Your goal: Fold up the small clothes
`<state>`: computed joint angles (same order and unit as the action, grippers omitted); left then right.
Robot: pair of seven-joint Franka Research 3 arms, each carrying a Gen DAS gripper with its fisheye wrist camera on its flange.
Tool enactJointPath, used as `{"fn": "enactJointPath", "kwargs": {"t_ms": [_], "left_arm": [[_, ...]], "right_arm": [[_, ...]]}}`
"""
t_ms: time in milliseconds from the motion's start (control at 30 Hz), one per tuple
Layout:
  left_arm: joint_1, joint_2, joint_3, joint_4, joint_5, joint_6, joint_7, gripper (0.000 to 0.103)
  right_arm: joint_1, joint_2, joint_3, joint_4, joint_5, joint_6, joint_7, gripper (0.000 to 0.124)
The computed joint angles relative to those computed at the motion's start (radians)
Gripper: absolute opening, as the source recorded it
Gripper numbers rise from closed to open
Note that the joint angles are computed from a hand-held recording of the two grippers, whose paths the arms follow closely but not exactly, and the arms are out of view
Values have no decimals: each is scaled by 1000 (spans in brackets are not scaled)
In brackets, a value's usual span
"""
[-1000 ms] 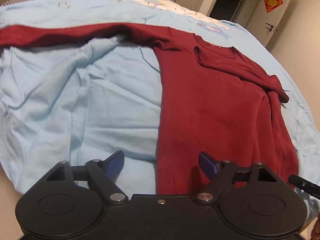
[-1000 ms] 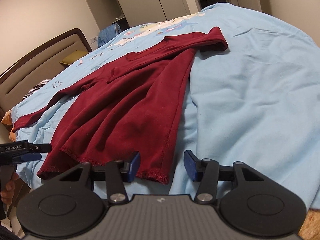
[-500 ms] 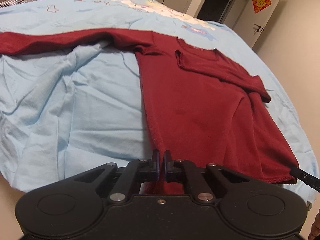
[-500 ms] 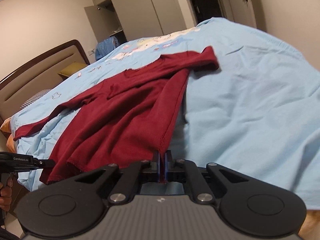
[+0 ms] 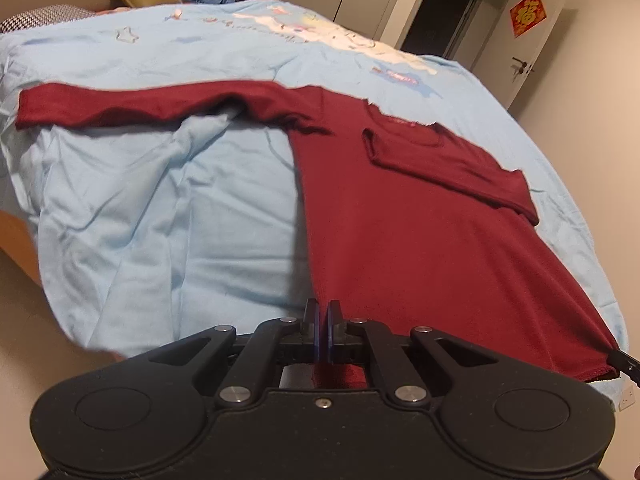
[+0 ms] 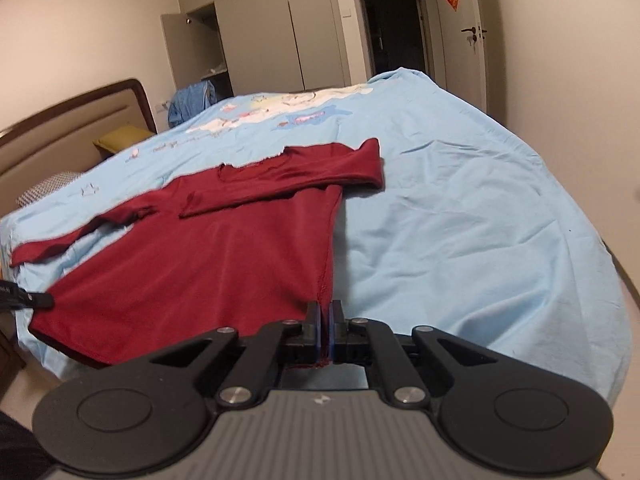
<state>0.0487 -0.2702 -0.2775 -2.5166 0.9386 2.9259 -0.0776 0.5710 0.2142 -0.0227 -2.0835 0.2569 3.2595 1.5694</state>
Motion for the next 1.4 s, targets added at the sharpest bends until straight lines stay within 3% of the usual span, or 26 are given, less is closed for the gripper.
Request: {"fn": "enactJointPath", "kwargs": {"t_ms": [67, 267, 367, 567, 633, 733, 800, 933, 1000, 1133, 1267, 1400], "left_arm": [[4, 10, 3, -9, -4, 16, -16, 2], [15, 39, 8, -1, 31, 37, -34, 4], [6, 49, 21, 0, 14, 37, -19, 8], [15, 48, 30, -5, -1, 28, -15, 36], [35, 42, 26, -2, 31, 15, -48, 52], [69, 27, 24, 8, 95, -33, -124, 71], [89, 18, 32, 16, 144, -67, -177, 81], [124, -7, 50, 29, 253, -169, -322, 98], [141, -13, 63, 38, 328, -209, -418, 100], [165, 0, 119, 65, 466, -218, -577, 101], [172, 12, 159, 81, 467, -286, -645, 101], [185, 28, 192, 86, 436, -313, -676, 88]], "right_arm": [[20, -2, -22, -11, 0, -16, 13, 4], [-43, 24, 39, 1, 7, -50, 34, 4], [2, 34, -13, 8, -29, -61, 64, 5], [31, 42, -54, 12, -80, -86, 129, 9], [33, 46, -60, 17, -96, -93, 152, 13], [31, 51, -65, 23, -118, -92, 175, 32], [50, 56, -88, 30, -139, -86, 197, 55], [63, 75, -103, 53, -148, -63, 215, 78], [68, 90, -108, 70, -138, -46, 219, 90], [84, 125, -117, 116, -106, -32, 206, 99], [98, 156, -124, 164, -89, -44, 189, 101], [100, 170, -120, 188, -80, -51, 181, 102]]}}
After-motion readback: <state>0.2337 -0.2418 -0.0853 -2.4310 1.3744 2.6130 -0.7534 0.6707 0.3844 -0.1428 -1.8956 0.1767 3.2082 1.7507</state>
